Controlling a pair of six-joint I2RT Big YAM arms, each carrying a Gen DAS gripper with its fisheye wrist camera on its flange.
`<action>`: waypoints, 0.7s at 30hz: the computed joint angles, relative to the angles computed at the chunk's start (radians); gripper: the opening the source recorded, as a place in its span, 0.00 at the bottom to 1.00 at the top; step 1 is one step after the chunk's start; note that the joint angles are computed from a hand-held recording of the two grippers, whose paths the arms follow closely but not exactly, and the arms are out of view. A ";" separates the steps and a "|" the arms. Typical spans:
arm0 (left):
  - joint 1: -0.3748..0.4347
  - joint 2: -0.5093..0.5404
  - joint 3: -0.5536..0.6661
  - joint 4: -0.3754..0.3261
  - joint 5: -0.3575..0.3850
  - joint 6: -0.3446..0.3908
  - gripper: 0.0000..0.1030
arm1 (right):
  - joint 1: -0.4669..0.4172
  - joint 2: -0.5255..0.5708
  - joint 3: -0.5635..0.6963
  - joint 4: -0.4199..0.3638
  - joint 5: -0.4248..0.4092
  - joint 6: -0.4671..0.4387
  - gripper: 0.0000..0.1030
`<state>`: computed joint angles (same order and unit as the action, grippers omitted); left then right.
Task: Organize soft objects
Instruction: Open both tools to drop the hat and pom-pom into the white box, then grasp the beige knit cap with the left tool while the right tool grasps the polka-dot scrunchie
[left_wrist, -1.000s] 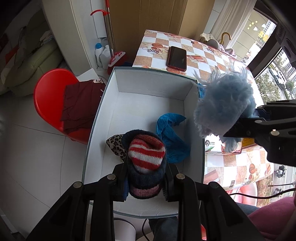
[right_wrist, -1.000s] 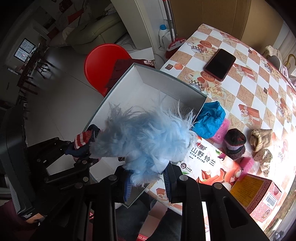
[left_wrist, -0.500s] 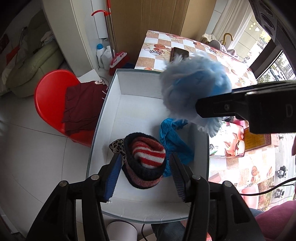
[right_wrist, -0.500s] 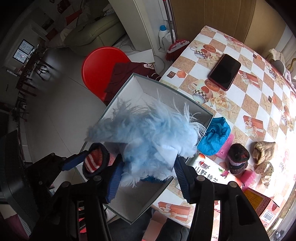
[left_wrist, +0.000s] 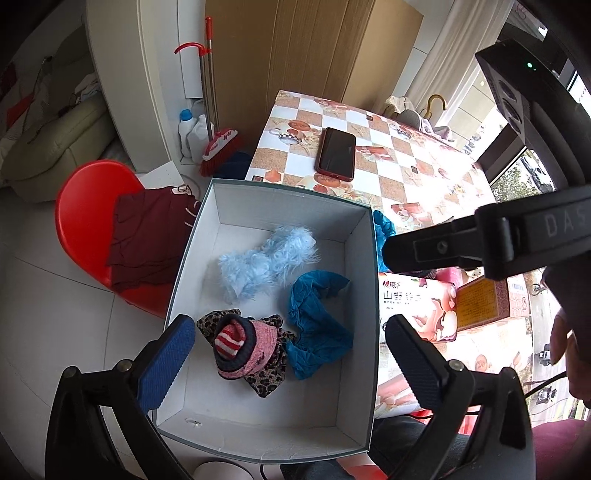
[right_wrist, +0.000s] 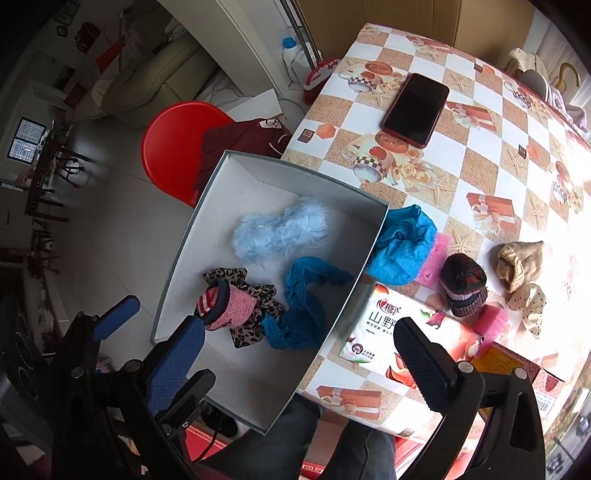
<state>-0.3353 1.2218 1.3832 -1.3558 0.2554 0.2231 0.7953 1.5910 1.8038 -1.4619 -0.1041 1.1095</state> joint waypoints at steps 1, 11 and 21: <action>-0.009 0.009 0.013 -0.009 0.008 0.003 1.00 | -0.005 -0.026 -0.031 0.018 -0.014 0.017 1.00; -0.209 0.126 0.163 -0.086 0.008 0.061 1.00 | -0.096 -0.395 -0.314 -0.033 0.059 0.271 1.00; -0.427 0.424 0.366 -0.240 0.000 0.034 1.00 | -0.243 -0.736 -0.652 -0.055 -0.005 0.429 1.00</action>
<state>-0.7628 1.6462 1.7495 -1.5954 0.2550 0.2570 0.5520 0.8549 1.1521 -1.5165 -0.1092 1.5389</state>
